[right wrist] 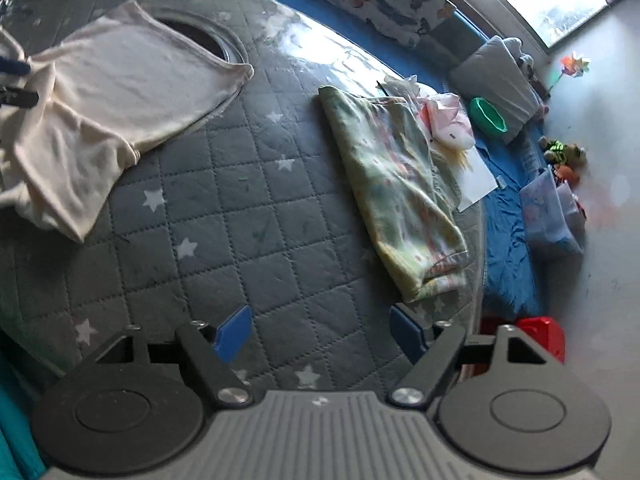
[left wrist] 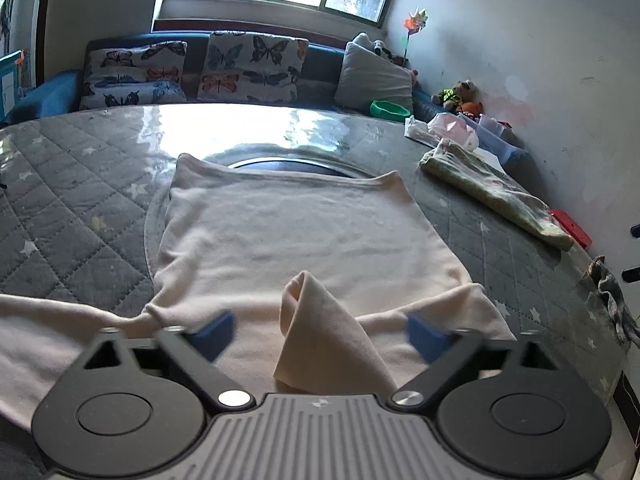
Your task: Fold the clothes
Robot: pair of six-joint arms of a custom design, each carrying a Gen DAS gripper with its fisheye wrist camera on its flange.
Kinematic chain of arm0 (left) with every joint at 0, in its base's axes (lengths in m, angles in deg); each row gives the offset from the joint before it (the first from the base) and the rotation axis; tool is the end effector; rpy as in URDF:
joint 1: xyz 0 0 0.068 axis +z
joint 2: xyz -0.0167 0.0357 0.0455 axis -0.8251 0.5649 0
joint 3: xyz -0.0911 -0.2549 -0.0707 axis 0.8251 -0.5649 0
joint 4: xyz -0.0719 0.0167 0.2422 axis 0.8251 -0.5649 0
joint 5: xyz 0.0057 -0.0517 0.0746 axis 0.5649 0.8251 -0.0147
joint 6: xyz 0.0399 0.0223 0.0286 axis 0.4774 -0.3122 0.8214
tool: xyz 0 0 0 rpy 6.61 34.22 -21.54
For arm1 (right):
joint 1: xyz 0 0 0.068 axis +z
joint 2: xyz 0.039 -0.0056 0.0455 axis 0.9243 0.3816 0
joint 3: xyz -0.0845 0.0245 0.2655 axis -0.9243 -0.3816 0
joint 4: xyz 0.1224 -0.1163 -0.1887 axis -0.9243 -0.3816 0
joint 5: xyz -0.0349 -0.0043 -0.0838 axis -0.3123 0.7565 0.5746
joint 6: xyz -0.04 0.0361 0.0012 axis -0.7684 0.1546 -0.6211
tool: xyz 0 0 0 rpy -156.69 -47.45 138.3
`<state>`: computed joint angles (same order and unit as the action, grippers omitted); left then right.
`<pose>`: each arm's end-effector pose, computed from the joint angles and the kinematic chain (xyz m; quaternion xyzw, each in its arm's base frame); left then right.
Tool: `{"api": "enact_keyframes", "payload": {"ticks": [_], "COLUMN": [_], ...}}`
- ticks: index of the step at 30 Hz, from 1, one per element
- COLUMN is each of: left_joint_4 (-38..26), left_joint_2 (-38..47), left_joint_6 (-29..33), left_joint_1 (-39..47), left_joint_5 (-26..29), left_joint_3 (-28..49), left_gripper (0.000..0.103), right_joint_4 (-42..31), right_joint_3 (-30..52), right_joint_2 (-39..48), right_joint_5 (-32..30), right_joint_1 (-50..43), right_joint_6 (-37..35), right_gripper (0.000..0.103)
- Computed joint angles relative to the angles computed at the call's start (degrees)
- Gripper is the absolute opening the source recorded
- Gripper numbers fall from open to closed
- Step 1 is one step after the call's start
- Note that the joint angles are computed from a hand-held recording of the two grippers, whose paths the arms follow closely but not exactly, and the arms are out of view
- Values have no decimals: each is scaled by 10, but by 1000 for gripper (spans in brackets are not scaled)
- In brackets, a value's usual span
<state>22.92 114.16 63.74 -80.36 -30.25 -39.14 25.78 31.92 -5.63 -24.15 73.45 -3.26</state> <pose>0.2511 -0.1190 0.1049 0.0922 0.9055 -0.1746 0.3756 0.2277 0.0133 0.2215 -0.2311 0.9322 -0.1793 0.2133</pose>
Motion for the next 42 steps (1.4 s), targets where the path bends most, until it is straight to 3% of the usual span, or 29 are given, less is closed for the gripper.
{"api": "enact_keyframes", "payload": {"ticks": [2, 6, 9, 17, 19, 20, 21, 26, 29, 38, 42], "left_joint_4": [-2, -40, -55, -100, -99, -98, -95, -82, -67, -75, -91], "left_joint_2": [-8, -35, -53, -103, -106, -106, -104, -54, -20, -33, -74], "left_joint_6": [-4, -10, -8, -4, -5, -5, -5, 2, 0, -5, 7], "left_joint_1": [4, 13, 12, 12, 12, 10, 6, 0, -1, -14, -6], "left_joint_5": [10, 29, 14, -6, -12, -17, -27, -20, -7, -12, -12], "left_joint_3": [-7, -13, -22, -36, -33, -30, -27, 3, 16, 3, -16], "left_gripper": [70, 36, 24, 25, 40, 57, 63, 67, 65, 19, 12], "right_joint_4": [34, 142, 226, 423, 448, 453, 456, 467, 469, 526, 529], "right_joint_3": [-24, -74, -88, -112, -115, -113, -114, -149, -166, -142, -133], "right_joint_2": [0, 37, 90, 218, 235, 245, 249, 217, 193, 231, 236], "right_joint_5": [-33, -103, -145, -184, -194, -202, -207, -159, -152, -176, -168], "right_joint_1": [2, 35, 64, 139, 142, 140, 138, 139, 130, 161, 178], "right_joint_6": [25, 100, 160, 280, 304, 315, 318, 332, 334, 316, 271], "right_gripper": [78, 75, 68, 51, 39, 34, 32, 32, 32, 32, 32]}}
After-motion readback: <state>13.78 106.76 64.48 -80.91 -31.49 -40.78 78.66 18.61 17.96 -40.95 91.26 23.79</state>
